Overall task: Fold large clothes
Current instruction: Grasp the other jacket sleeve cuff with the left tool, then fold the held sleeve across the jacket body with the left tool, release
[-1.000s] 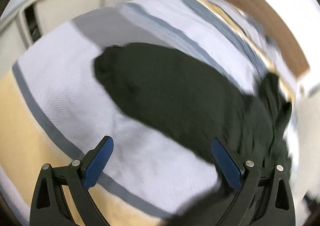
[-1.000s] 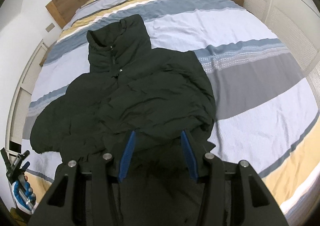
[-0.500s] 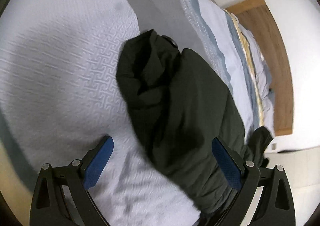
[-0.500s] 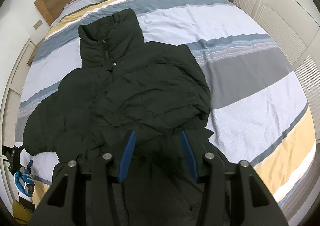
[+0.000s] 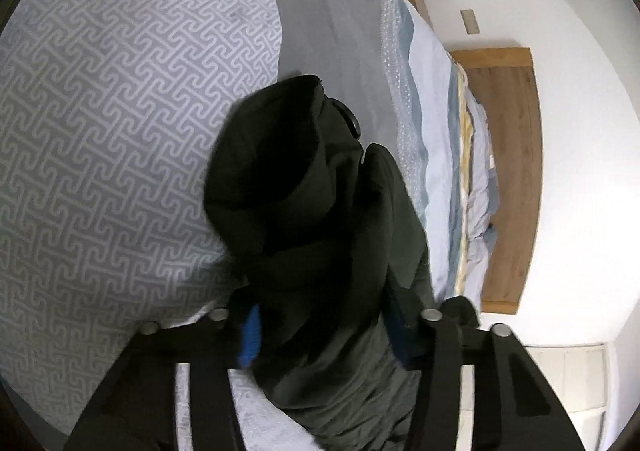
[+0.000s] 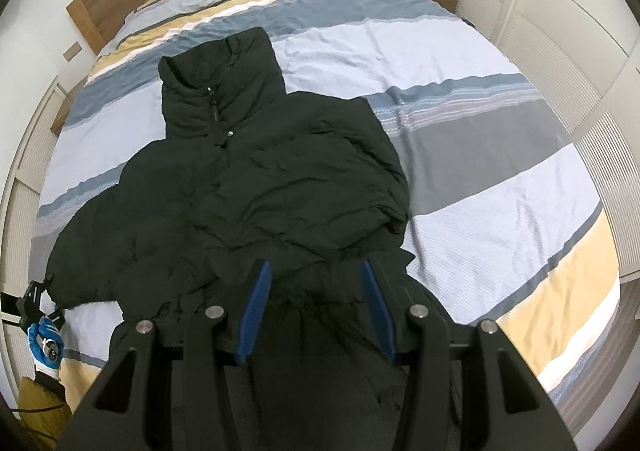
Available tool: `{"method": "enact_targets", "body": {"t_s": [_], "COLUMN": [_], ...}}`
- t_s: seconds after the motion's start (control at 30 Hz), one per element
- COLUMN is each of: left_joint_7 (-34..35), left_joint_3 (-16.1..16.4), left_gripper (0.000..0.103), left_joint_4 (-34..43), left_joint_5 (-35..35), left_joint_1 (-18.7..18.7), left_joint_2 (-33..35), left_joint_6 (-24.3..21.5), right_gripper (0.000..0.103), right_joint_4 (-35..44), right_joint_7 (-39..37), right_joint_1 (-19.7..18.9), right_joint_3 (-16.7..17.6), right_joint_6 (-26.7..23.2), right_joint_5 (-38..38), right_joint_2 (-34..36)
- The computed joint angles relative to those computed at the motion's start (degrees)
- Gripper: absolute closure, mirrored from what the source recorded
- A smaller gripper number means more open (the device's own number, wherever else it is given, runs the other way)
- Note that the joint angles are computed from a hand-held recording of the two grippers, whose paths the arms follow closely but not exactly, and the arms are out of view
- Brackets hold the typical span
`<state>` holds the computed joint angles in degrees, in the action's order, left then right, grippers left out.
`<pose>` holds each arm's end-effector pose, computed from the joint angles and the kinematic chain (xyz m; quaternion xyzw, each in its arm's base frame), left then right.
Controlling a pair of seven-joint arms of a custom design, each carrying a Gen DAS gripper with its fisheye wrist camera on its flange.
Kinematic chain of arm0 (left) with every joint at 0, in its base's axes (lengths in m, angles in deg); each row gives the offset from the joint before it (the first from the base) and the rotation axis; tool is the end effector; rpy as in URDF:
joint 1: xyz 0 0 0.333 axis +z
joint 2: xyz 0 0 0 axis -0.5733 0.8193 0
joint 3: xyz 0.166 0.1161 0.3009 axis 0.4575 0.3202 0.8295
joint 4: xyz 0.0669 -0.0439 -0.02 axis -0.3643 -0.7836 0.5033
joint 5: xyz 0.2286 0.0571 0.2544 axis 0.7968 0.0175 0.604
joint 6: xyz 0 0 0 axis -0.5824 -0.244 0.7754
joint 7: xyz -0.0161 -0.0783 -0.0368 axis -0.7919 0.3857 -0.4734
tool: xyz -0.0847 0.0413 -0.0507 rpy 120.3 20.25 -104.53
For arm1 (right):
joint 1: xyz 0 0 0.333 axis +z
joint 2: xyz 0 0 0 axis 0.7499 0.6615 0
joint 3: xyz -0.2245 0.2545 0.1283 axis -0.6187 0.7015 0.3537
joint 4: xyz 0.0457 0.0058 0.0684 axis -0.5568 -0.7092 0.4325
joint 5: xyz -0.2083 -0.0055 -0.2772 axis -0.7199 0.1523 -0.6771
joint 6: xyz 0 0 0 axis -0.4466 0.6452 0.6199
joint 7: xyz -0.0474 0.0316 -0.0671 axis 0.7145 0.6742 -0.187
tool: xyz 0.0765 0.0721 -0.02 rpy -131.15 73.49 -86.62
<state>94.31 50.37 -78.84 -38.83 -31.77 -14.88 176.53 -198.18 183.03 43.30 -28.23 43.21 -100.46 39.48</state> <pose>0.6219 -0.0741 0.4364 0.8218 -0.3387 0.4129 0.1988 0.3514 -0.0517 0.6632 -0.3884 0.8981 -0.1793 0.1020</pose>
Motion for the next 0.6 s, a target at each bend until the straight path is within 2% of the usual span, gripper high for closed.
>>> {"method": "enact_targets", "body": {"t_s": [0.1, 0.27, 0.47, 0.6], "left_joint_7": [2.60, 2.79, 1.36, -2.06], "left_joint_3": [-0.16, 0.70, 1.05, 1.22], "left_gripper": [0.075, 0.086, 0.089, 0.090], "left_joint_4": [-0.99, -1.89, -0.23, 0.35], "left_joint_5": [-3.22, -3.41, 0.44, 6.45], "left_joint_1": [0.74, -0.14, -2.06, -4.00], "left_joint_2": [-1.02, -3.28, -5.31, -7.84], "left_joint_6": [-1.05, -1.79, -1.10, 0.20], "right_gripper": [0.057, 0.057, 0.057, 0.057], "right_joint_4": [1.08, 2.45, 1.67, -0.89], "right_joint_7": [-0.07, -0.26, -1.51, -4.03], "right_joint_1": [0.05, 0.23, 0.12, -0.49], "right_joint_3": [0.49, 0.74, -0.40, -2.27], "right_joint_6": [-1.13, -1.78, -0.09, 1.88], "right_joint_5": [-0.36, -0.75, -0.39, 0.64], "right_joint_2": [-0.30, -1.17, -3.72, -5.59]}}
